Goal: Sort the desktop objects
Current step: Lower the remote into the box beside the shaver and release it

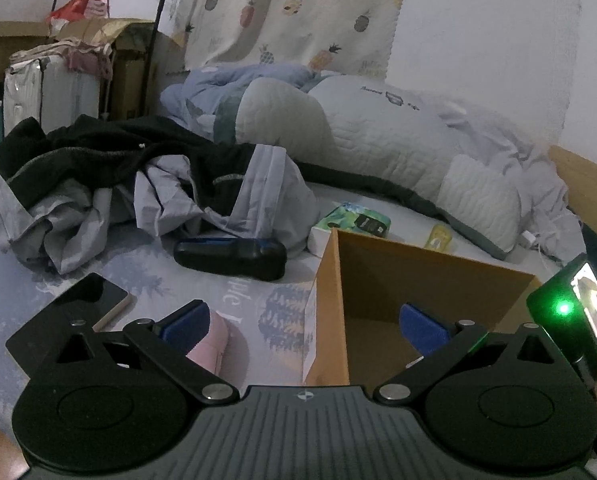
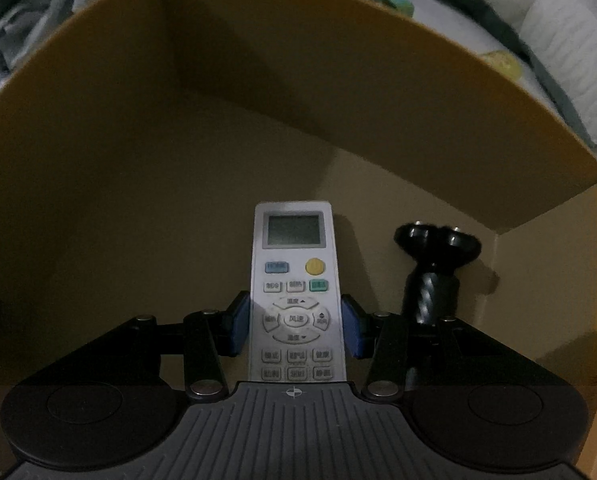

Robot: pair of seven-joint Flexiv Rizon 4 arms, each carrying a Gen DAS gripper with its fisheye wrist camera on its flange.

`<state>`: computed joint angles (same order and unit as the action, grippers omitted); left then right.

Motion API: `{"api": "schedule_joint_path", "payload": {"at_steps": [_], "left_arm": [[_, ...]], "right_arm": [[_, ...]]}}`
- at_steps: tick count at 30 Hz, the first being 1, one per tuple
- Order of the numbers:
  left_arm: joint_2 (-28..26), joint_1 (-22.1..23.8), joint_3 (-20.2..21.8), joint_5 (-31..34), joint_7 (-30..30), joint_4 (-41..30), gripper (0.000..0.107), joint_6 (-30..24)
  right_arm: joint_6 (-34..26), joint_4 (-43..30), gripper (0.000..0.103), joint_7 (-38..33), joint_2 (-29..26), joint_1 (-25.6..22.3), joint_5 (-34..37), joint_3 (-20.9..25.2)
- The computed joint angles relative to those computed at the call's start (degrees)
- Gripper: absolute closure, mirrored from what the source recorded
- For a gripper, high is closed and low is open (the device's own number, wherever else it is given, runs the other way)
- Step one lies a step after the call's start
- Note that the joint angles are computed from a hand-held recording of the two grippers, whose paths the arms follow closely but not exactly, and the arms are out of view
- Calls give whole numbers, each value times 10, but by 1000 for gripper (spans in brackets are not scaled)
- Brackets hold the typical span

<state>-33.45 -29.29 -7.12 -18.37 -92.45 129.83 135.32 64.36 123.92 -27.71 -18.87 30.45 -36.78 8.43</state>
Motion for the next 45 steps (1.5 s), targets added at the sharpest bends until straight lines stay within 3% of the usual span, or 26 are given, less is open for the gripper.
{"api": "schedule_joint_path", "payload": {"at_steps": [13, 14, 16, 21, 29, 38, 45], "left_arm": [[4, 2, 1, 2, -6, 1, 4, -3], [4, 2, 1, 1, -5, 0, 4, -4], [4, 0, 2, 0, -2, -1, 4, -4], [3, -8, 3, -3, 10, -4, 4, -3], [4, -19, 4, -12, 30, -5, 4, -1], [2, -35, 8, -31, 58, -8, 4, 4], [2, -47, 5, -43, 80, -9, 4, 12]], "right_arm": [[-27, -4, 50, 7, 4, 4, 6, 2], [-29, -2, 46, 12, 7, 6, 2, 2], [-33, 4, 19, 29, 14, 9, -11, -1], [-10, 28, 15, 69, 43, 4, -53, -1], [34, 86, 4, 142, 119, -30, -135, 10], [21, 151, 0, 240, 218, -65, -197, 58], [-25, 201, 0, 305, 304, -87, -220, 101]]}}
